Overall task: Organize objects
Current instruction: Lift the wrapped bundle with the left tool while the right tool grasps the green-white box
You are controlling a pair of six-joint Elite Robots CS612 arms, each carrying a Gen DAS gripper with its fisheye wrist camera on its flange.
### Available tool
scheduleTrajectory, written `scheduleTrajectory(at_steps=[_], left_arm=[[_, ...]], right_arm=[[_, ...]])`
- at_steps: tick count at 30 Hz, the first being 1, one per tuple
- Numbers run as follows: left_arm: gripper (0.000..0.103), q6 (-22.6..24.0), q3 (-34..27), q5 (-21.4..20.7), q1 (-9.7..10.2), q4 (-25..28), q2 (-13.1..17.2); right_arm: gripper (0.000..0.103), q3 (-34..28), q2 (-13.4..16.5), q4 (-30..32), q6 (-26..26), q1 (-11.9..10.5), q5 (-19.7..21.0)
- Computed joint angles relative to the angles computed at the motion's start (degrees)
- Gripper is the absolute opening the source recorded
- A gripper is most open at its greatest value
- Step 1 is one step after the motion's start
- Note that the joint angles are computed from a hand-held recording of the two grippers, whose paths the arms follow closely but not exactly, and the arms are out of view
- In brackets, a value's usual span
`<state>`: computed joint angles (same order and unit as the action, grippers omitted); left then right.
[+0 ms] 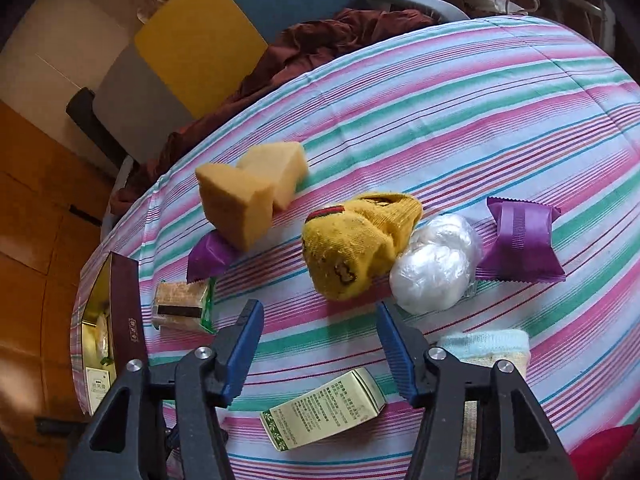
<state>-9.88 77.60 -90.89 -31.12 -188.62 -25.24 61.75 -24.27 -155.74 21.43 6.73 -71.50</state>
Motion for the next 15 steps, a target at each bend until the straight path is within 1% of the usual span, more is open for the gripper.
scheduleTrajectory(at_steps=[3, 4, 6, 8, 10, 11, 12, 14, 15], left_arm=[[0.027, -0.04, 0.16, -0.42, 0.1, -0.11, -0.07], [0.027, -0.08, 0.2, -0.62, 0.16, -0.19, -0.08], [0.027, -0.33, 0.22, -1.01, 0.27, -0.27, -0.07], [0.027, -0.37, 0.3, -1.21, 0.32, -0.31, -0.12], [0.027, -0.49, 0.35, -1.48, 0.39, -0.32, -0.15], [0.027, -0.5, 0.38, -1.61, 0.44, -0.32, -0.17], [0.027, -0.46, 0.43, -1.72, 0.47, -0.34, -0.19], [0.027, -0.43, 0.45, -1.88, 0.52, -0.32, -0.2], [0.027, -0.4, 0.47, -1.96, 0.54, -0.27, -0.22]], right_arm=[[0.099, -0.36, -0.46, 3.23, -4.49, 0.67, -1.34], [0.102, -0.31, -0.82, 4.24, -6.53, 0.91, -1.43], [0.103, -0.32, -1.57, 6.59, -11.13, 1.4, -1.56], [0.103, -1.12, -2.13, 11.14, -16.93, 2.12, -3.33], [0.103, -2.75, -2.01, 16.99, -22.15, 2.99, -6.41], [0.103, -3.86, -1.68, 20.22, -24.63, 3.54, -8.57], [0.103, -4.72, -1.36, 22.56, -26.33, 4.04, -10.92], [0.103, -6.31, -0.4, 25.91, -28.07, 4.92, -15.33], [0.096, -7.02, 0.04, 27.53, -28.87, 5.22, -16.72]])
